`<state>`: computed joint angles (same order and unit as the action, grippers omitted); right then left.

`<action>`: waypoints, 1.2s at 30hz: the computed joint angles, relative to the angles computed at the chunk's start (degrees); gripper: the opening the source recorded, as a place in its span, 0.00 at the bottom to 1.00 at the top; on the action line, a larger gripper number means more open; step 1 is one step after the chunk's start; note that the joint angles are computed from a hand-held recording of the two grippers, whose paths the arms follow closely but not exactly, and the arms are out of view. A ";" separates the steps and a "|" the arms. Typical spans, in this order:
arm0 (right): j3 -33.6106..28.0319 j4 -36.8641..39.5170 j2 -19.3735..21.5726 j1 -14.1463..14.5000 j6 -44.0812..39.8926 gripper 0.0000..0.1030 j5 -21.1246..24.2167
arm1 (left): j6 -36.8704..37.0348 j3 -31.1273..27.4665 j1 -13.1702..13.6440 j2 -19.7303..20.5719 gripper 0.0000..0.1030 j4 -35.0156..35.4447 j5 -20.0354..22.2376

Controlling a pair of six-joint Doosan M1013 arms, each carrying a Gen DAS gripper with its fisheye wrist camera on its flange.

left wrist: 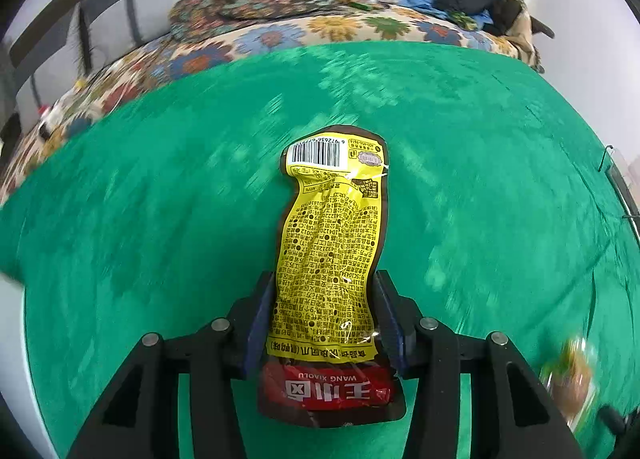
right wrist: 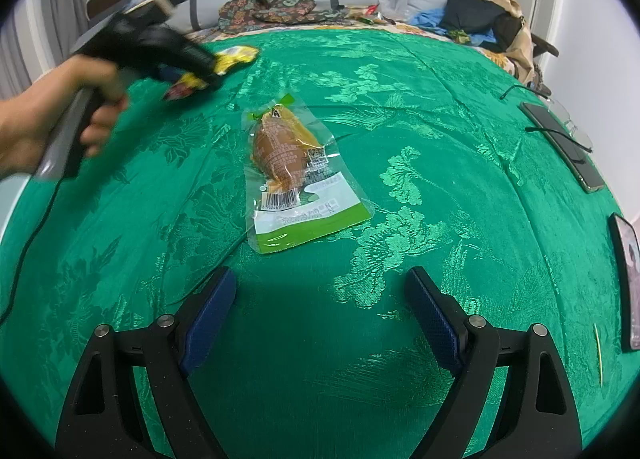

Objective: Organize snacks
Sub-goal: 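Grasp the yellow Wang Xiaolu sausage pack with the left tool, then lower the right tool onto the green-labelled meat pack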

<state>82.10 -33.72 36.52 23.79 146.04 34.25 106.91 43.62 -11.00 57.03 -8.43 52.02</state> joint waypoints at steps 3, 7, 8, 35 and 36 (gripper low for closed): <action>0.01 0.01 -0.01 0.00 0.00 0.87 0.00 | 1.32 9.76 1.14 -5.11 0.47 -0.11 -4.62; 0.01 -0.02 -0.01 0.01 -0.01 0.87 0.04 | 3.28 21.93 2.76 -11.64 0.47 -1.80 -9.53; -0.02 0.01 -0.01 0.02 0.00 0.87 0.04 | 3.51 24.81 3.13 -13.21 0.47 -1.97 -10.81; -0.05 0.06 -0.03 0.05 -0.08 0.87 0.14 | 3.07 39.34 4.60 -19.63 1.00 -4.87 -25.84; -0.05 0.06 -0.03 0.05 -0.08 0.87 0.14 | 2.93 39.32 4.56 -19.61 1.00 -4.78 -25.87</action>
